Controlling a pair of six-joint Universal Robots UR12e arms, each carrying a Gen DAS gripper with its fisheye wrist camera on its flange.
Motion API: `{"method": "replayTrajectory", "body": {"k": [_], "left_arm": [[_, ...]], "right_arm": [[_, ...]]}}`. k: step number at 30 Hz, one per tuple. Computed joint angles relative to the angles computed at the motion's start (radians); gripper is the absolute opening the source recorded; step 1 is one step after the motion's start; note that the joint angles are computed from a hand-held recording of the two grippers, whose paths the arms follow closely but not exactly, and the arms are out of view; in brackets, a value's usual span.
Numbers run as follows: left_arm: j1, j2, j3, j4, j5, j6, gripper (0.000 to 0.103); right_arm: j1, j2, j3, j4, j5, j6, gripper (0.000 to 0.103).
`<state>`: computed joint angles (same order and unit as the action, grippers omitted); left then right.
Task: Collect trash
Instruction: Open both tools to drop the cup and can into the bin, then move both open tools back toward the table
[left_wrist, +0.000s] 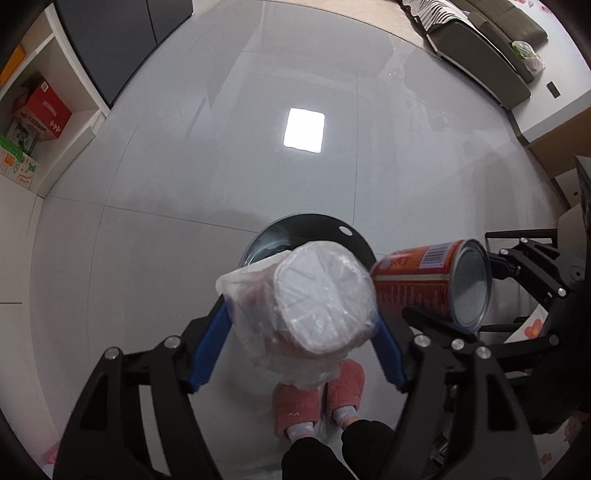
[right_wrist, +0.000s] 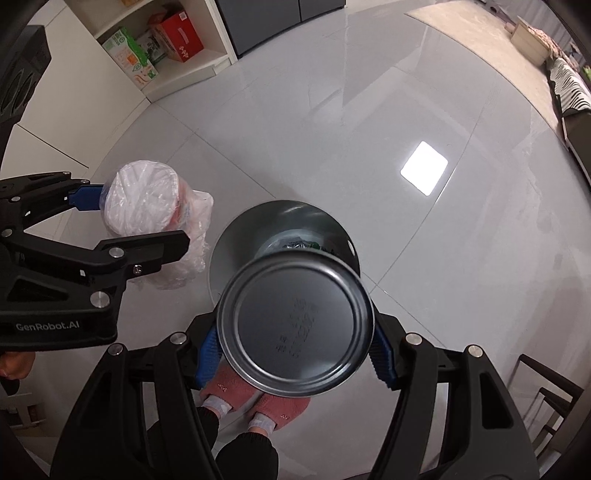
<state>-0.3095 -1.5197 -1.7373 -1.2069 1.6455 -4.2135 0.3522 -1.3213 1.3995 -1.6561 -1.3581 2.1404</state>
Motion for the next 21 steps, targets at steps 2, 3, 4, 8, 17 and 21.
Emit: {"method": "replayTrajectory", "body": {"k": [2,3,4,8,17,21], "left_arm": [[0.002,0.004,0.001,0.003,0.004,0.016,0.075],[0.005,0.007,-0.003,0.009,0.004,0.025,0.076],[0.005,0.009,-0.001,0.010,0.002,0.031,0.077],[0.007,0.006,-0.003,0.021,0.001,0.032,0.077],[-0.019,-0.013,0.074,-0.071,0.035,0.016,0.077],[-0.029,-0.011,0.129,-0.126,0.052,0.004,0.077]], "right_arm": [[-0.008,-0.001,-0.007,0.006,0.019,-0.007,0.069],[-0.010,-0.002,-0.008,0.003,0.028,-0.010,0.070],[-0.011,-0.003,-0.010,0.001,0.034,-0.011,0.071],[-0.014,-0.001,-0.017,0.006,0.044,-0.013,0.071],[-0.027,-0.011,-0.046,0.037,0.052,0.002,0.071],[-0.040,-0.024,-0.079,0.067,0.063,0.017,0.071]]}}
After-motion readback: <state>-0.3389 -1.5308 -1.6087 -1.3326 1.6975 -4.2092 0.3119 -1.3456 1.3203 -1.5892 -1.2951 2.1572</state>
